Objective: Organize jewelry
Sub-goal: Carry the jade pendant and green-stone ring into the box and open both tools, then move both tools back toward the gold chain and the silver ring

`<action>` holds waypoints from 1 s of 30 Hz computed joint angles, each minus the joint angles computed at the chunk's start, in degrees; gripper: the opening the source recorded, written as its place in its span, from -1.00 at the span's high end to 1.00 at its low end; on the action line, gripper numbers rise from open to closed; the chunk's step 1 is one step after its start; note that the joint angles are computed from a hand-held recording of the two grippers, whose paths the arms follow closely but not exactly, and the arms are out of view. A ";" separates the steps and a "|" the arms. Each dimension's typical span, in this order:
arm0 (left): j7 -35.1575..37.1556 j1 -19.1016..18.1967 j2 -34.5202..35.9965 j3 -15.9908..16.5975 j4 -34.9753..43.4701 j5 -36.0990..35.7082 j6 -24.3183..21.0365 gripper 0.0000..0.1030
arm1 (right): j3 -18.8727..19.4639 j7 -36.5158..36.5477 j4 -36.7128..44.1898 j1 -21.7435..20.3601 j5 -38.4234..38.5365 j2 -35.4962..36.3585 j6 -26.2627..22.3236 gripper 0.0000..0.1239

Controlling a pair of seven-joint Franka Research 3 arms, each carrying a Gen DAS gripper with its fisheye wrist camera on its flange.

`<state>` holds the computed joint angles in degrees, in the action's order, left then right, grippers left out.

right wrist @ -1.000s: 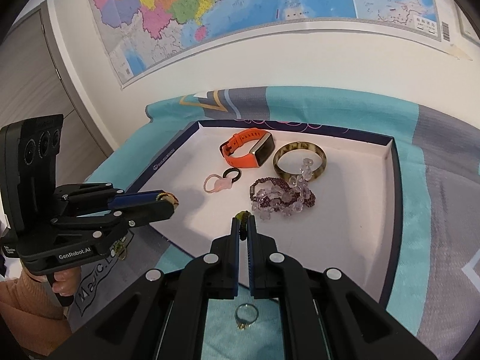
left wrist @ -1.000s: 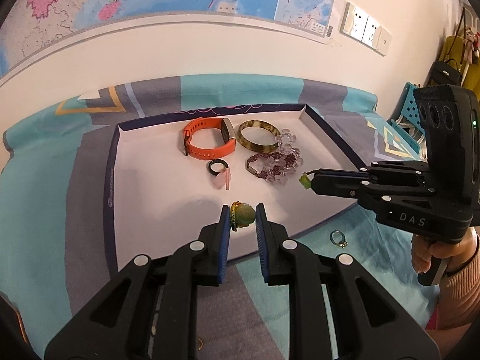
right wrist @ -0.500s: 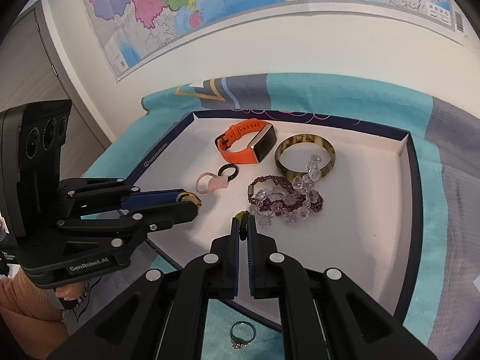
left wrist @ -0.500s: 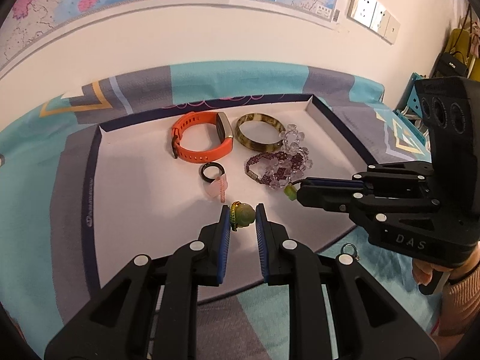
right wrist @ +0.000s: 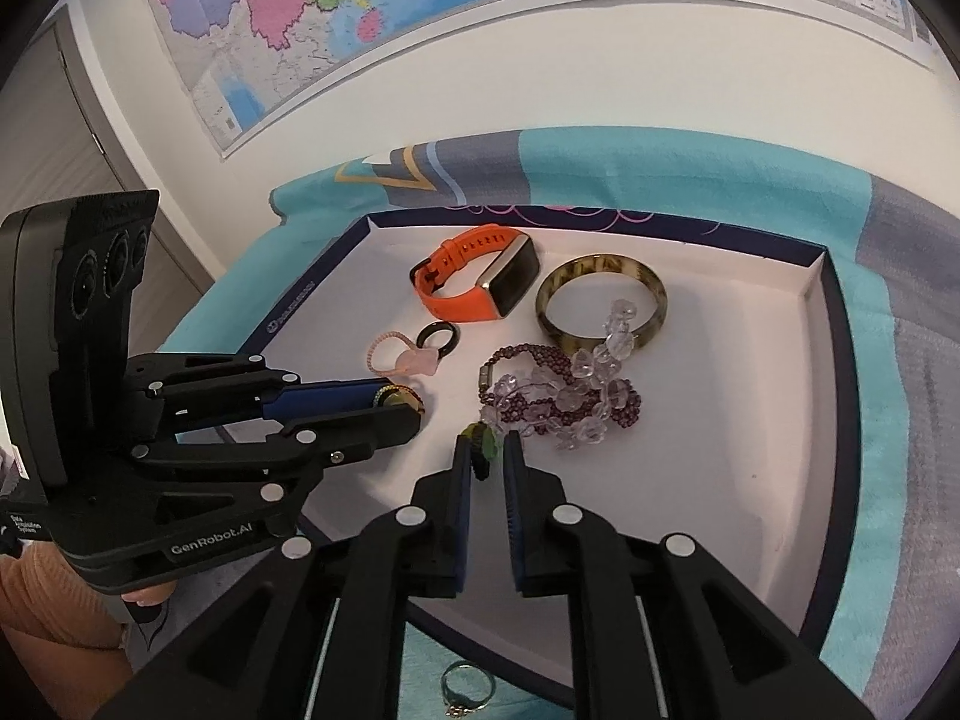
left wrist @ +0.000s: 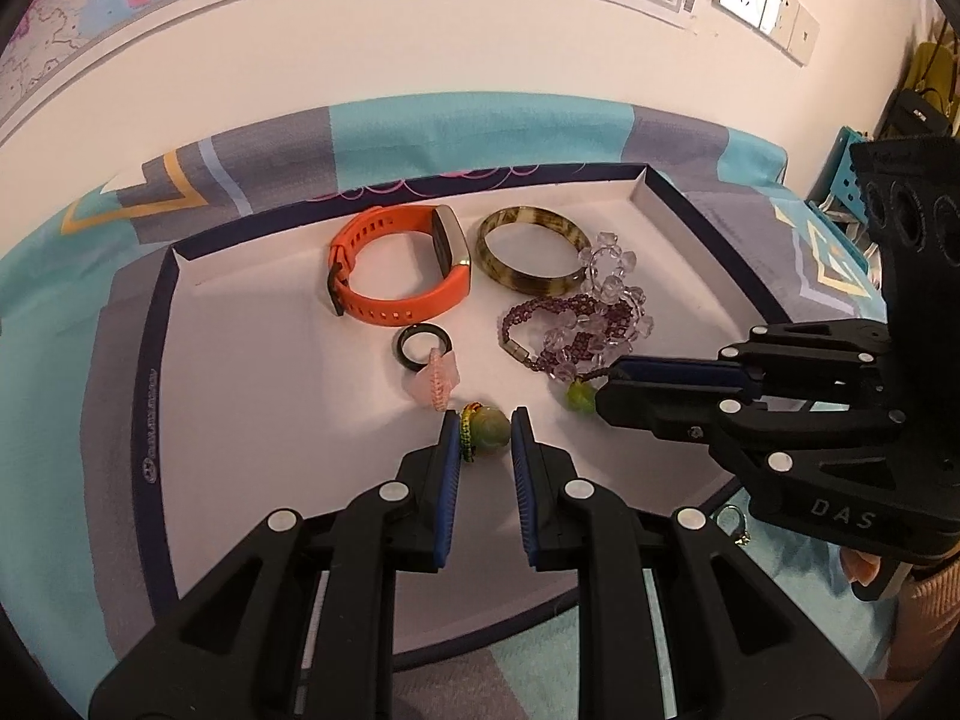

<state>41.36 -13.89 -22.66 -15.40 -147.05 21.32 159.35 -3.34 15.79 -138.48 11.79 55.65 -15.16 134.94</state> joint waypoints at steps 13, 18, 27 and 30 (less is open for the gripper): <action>-0.68 0.26 -0.68 0.00 -0.31 0.39 0.41 0.52 | -0.29 -0.21 -0.65 -0.02 0.95 -0.50 2.59 0.83; -1.30 0.38 -3.07 0.06 -1.66 0.41 1.25 0.42 | -0.90 -1.08 -1.32 -0.17 2.02 -1.82 2.37 0.83; -2.61 0.21 -10.73 -0.25 -5.91 0.65 1.52 0.29 | -2.97 -2.96 -3.87 -1.36 3.18 -6.23 -0.40 0.64; -2.15 -1.40 -14.33 1.09 -8.67 -1.24 2.68 0.29 | -3.70 -3.81 -5.29 -1.86 2.96 -8.15 -1.60 0.54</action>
